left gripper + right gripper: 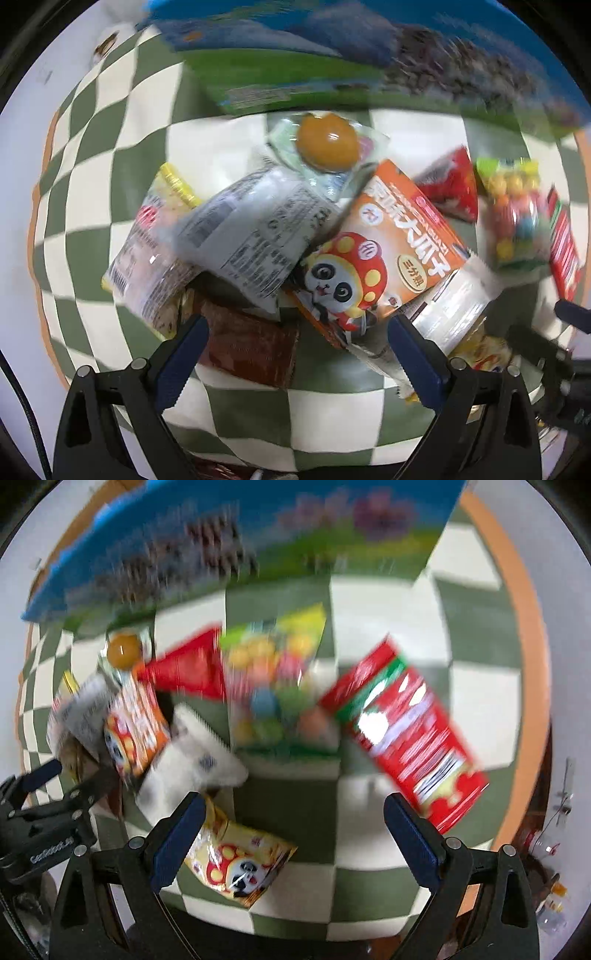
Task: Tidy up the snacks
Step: 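Move the left tool back toward the remaining snack pile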
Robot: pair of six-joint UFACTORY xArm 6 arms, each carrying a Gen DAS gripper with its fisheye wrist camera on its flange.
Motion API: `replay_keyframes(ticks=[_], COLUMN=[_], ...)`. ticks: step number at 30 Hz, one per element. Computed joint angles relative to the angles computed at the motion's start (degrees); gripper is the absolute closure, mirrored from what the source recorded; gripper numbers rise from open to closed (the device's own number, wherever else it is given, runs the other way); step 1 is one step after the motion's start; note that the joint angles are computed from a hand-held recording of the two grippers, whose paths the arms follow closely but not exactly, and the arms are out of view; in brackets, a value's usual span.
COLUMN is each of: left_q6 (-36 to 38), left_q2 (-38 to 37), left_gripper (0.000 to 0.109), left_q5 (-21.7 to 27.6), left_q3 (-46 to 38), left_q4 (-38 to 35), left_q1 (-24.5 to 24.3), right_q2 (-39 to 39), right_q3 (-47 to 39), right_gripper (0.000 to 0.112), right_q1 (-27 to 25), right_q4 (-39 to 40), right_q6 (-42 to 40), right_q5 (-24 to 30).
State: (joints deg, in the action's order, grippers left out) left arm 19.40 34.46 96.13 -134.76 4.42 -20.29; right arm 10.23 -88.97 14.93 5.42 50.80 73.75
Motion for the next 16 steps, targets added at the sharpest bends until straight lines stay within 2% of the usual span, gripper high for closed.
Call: replay_keyframes(ticks=[3, 6, 11, 16], left_q6=[5.2, 8.5, 7.3, 7.0], left_q2=[-3.3, -4.4, -1.0, 2.8], left_gripper=[0.009, 0.009, 0.009, 0.009], left_q5=[-5.1, -7.8, -4.0, -2.8], left_q3=[7.4, 10.8, 7.0, 2.1], left_q4=[2.5, 4.6, 4.1, 2.9], left_q1=[-1.9, -3.6, -3.9, -2.6], right_q2=[-2.2, -3.3, -4.5, -7.8], right_q3=[5.6, 8.6, 12.1, 15.4], right_gripper=[0.014, 0.014, 0.014, 0.014], right_q1=[0.0, 0.5, 0.6, 0.5], right_q4=[5.9, 7.8, 8.5, 8.0], right_q6=[0.0, 0.0, 0.8, 0.8], right_q5=[-4.2, -5.5, -6.7, -6.9])
